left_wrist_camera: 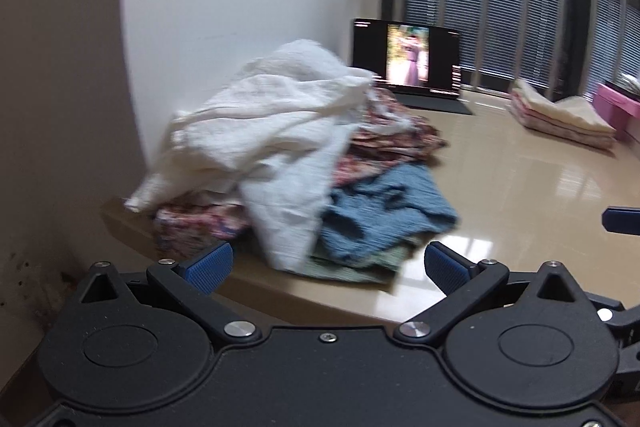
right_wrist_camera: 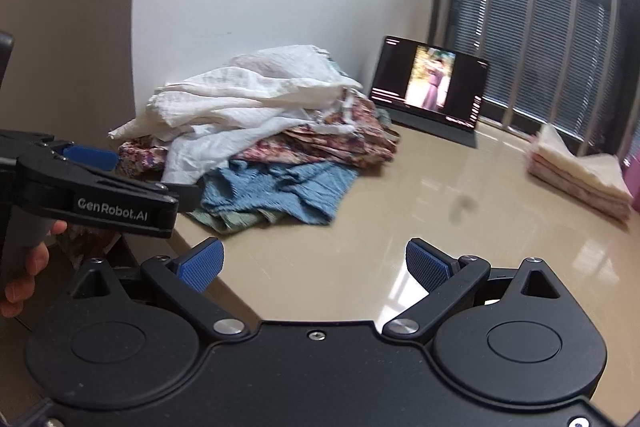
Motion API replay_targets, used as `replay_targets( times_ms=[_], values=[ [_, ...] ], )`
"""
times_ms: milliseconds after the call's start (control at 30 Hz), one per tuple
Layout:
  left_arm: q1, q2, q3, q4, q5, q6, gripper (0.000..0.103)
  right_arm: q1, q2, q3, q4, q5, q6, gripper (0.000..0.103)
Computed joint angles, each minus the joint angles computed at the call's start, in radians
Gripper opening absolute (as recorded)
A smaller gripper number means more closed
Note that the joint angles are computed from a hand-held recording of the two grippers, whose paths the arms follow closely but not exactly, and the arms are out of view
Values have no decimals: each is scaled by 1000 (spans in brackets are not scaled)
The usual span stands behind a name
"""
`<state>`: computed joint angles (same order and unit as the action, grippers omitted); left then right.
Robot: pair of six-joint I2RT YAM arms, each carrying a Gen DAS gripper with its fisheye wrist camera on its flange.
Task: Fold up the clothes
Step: 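Move both grippers toward the clothes pile onto the white gauze garment, then close the left gripper on the white garment while the right gripper grasps it too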
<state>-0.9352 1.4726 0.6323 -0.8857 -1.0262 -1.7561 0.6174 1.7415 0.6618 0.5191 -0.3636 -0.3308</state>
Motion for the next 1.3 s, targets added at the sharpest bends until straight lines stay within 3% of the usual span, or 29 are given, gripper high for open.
replay_targets(
  times_ms=[133, 233, 367, 467, 600, 800, 900, 1033, 1100, 1167, 1233, 1300],
  values=[
    [86, -96, -77, -18, -11, 23, 103, 83, 76, 90, -8, 40, 2, 99],
    [199, -201, -142, 30, -41, 157, 103, 148, 148, 171, -15, 75, 0, 97],
    [435, -436, -253, 291, -22, 643, 103, 238, 259, 291, -13, 132, -23, 96],
    [612, -568, -324, 523, 82, 994, 102, 292, 334, 366, 3, 165, -35, 93],
    [796, -613, -373, 733, 265, 1239, 94, 352, 421, 453, 42, 216, -54, 91],
    [962, -570, -411, 949, 453, 1386, 76, 393, 483, 508, 94, 232, -49, 91],
    [1005, -572, -417, 1005, 498, 1447, 67, 404, 500, 479, 201, 220, -31, 89],
    [1021, -585, -395, 966, 506, 1486, 57, 444, 548, 469, 346, 267, -69, 89],
    [1050, -625, -401, 937, 534, 1502, 37, 463, 571, 494, 357, 291, -73, 89],
    [1123, -710, -419, 905, 650, 1528, 12, 478, 588, 524, 355, 314, -52, 87],
    [1166, -773, -421, 864, 734, 1519, 12, 490, 604, 554, 349, 330, -25, 86],
    [1130, -789, -413, 849, 701, 1535, 11, 500, 619, 587, 329, 338, -15, 83]
  ],
)
